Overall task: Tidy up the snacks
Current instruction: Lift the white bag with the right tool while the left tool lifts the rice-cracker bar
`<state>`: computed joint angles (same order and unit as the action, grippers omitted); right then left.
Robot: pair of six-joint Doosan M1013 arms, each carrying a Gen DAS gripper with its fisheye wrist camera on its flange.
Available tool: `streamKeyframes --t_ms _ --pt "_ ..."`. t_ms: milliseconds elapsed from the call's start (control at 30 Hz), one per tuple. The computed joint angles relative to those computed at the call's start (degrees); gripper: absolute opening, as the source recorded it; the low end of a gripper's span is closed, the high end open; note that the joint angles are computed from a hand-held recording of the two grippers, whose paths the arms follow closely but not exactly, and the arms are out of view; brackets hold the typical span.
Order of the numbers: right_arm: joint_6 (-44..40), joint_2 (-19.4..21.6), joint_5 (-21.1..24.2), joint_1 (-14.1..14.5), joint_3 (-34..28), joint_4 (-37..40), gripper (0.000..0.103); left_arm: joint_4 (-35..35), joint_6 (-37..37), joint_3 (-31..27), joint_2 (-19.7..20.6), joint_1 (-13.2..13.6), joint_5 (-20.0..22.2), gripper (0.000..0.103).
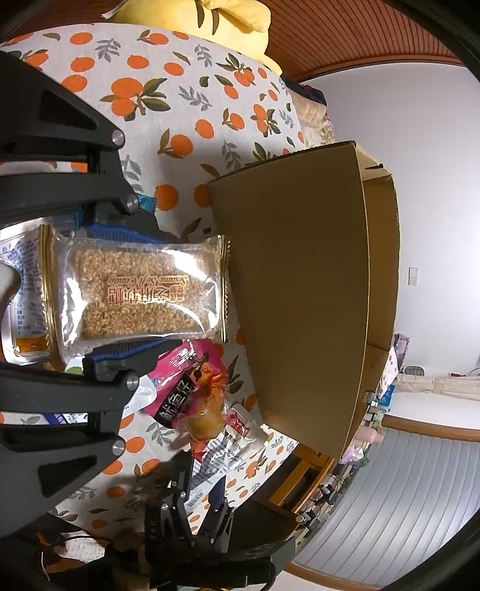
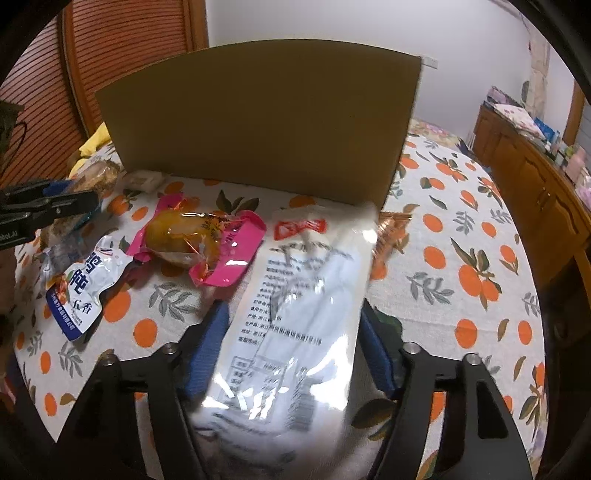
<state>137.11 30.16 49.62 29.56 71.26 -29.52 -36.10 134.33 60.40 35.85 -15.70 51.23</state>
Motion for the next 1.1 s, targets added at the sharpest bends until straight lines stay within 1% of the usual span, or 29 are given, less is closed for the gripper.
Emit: streamKeyframes --t_ms 133,233,433,600,800,1100 --pt "0.41 -0.76 0.02 0.01 0.86 0.26 0.052 -0.80 0.48 0.22 -0.11 0.00 0.24 0.043" --pt "0.87 -1.20 0.13 0.15 1.39 0.26 0.048 -1.53 1.49 1.08 -0.64 0.00 -0.24 0.043" --pt "6.22 -2.70 -0.26 1.26 3.02 -4.22 0.047 -3.01 3.07 3.18 -2.23 0.15 -1.04 0.043" --pt "8.89 -3.89 -0.09 2.22 3.68 -7.77 0.047 -4.81 5.05 5.05 -3.83 0.20 -2.30 0.043" --pt "11.88 -5.41 -1.23 3.29 4.88 -11.42 0.047 -7.09 7.37 6.78 -5.53 0.24 -4.00 0.043" --pt "14.26 -7.01 -1.09 3.77 5.00 -16.22 0.047 -8.43 8.43 5.31 -5.66 0.26 -4.23 0.043"
